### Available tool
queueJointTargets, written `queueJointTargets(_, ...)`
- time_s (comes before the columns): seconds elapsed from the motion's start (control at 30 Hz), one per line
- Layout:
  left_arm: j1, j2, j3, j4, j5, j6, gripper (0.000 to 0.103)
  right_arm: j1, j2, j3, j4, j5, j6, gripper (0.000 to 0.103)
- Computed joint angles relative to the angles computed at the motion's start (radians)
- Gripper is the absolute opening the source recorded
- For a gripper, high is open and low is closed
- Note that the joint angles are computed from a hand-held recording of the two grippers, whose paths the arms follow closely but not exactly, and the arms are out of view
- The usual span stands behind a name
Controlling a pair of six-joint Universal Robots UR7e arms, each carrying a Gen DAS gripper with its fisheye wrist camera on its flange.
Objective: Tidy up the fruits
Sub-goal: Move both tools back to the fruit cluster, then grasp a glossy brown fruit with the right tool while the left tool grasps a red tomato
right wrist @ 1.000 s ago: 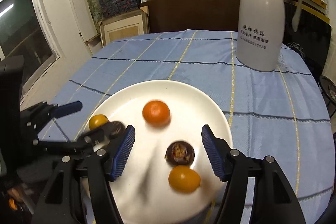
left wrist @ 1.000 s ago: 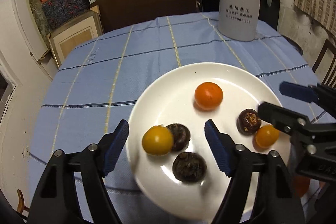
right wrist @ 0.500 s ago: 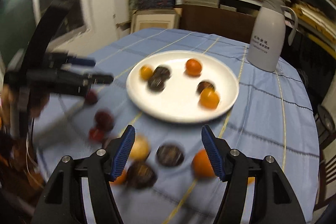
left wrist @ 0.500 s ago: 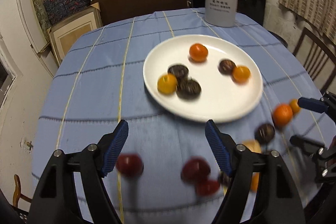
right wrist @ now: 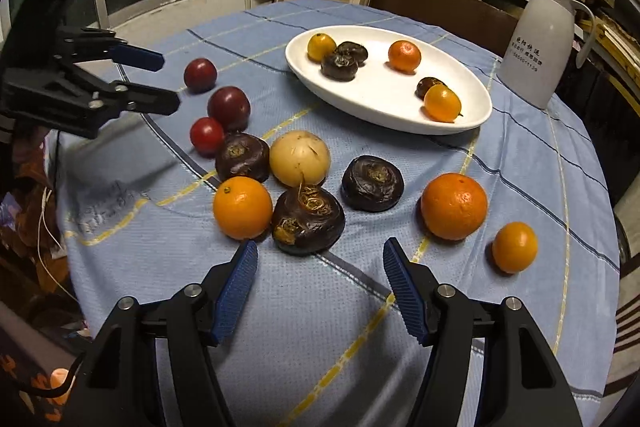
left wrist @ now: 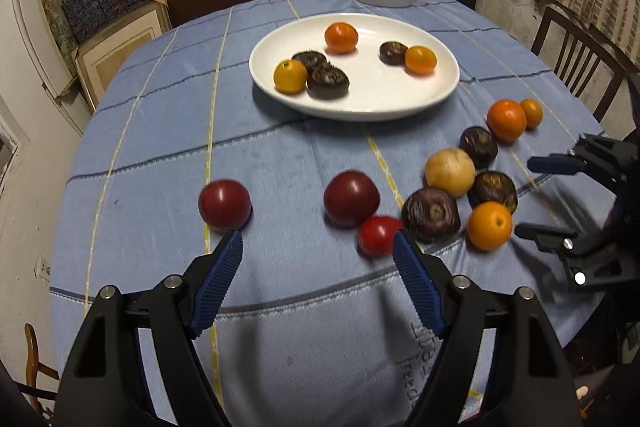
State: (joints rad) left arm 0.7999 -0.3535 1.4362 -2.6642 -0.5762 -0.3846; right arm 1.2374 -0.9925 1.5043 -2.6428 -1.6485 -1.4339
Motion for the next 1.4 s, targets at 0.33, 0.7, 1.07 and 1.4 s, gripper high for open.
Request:
queueJointTargets(0.33,0.016,0.03,-0.035,0.036,-0.051,0.007,0.075,0.024,0.045,-0.036,0.014,-0.033,-0.019,0.043)
queueJointTargets(0.7,0.033,0.09,-0.122,0.044,-0.091,0.065,0.063,-0.002,0.016,-0.078,0.072,0.026,0.056,0.043)
queueJointTargets(1.07,0.045,0.093,-0.12,0.016,-0.153,0.113,0.03,-0.007,0.014,-0.08,0.099,0.035,0.071,0.043)
queueJointTargets(1.4,-0.01,0.118,-0.155,0.055,0.038,0.056,0.03,-0.016,-0.019,-0.073,0.134,0.108,0.118,0.043)
